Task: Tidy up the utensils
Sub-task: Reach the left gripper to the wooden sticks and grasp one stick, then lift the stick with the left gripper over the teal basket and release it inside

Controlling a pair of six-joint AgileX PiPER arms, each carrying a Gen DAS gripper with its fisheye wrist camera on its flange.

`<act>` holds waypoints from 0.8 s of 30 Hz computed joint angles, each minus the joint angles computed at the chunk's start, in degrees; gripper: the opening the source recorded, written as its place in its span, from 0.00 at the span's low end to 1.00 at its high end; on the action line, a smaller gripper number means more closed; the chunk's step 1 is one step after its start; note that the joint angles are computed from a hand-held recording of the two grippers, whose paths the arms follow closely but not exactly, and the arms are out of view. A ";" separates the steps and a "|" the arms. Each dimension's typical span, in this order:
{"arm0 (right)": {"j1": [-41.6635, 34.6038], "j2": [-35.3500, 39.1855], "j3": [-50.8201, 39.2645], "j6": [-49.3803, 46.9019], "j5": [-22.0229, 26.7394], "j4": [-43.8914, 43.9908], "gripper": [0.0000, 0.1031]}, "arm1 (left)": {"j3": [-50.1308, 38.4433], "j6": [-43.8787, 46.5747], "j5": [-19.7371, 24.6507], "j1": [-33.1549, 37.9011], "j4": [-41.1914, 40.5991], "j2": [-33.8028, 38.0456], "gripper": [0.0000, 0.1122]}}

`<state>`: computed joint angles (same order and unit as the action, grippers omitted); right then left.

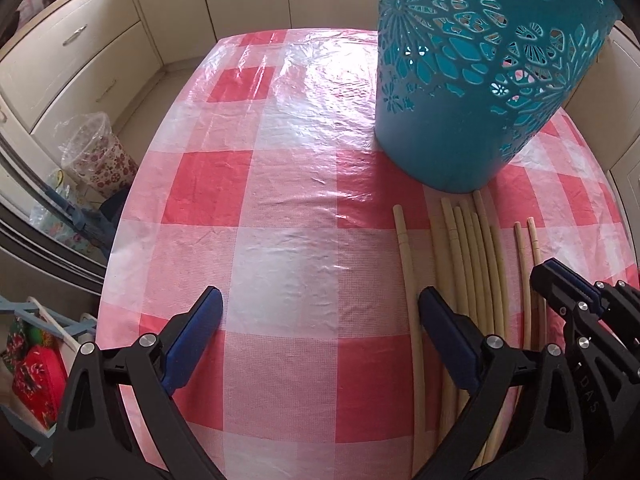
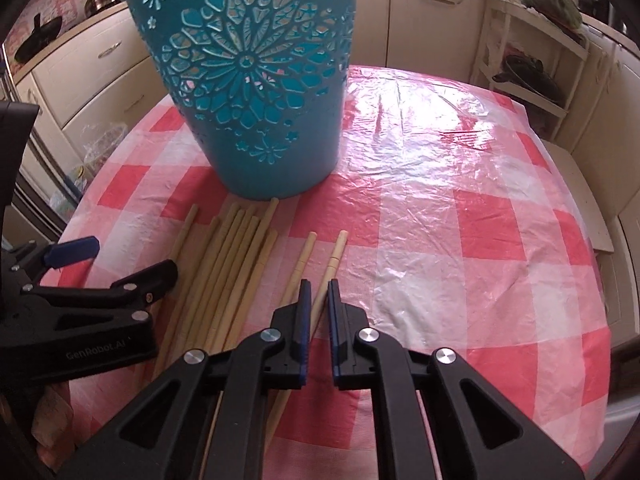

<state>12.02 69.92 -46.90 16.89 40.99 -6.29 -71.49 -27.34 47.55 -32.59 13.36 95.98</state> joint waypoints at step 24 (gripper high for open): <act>-1.92 -1.67 3.01 -2.05 -3.99 3.22 0.09 | -7.04 28.51 8.56 10.99 -27.17 -12.03 0.04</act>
<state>10.10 68.26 -43.89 14.84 36.99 -3.08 -78.53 1.17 56.11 -21.60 -13.80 83.95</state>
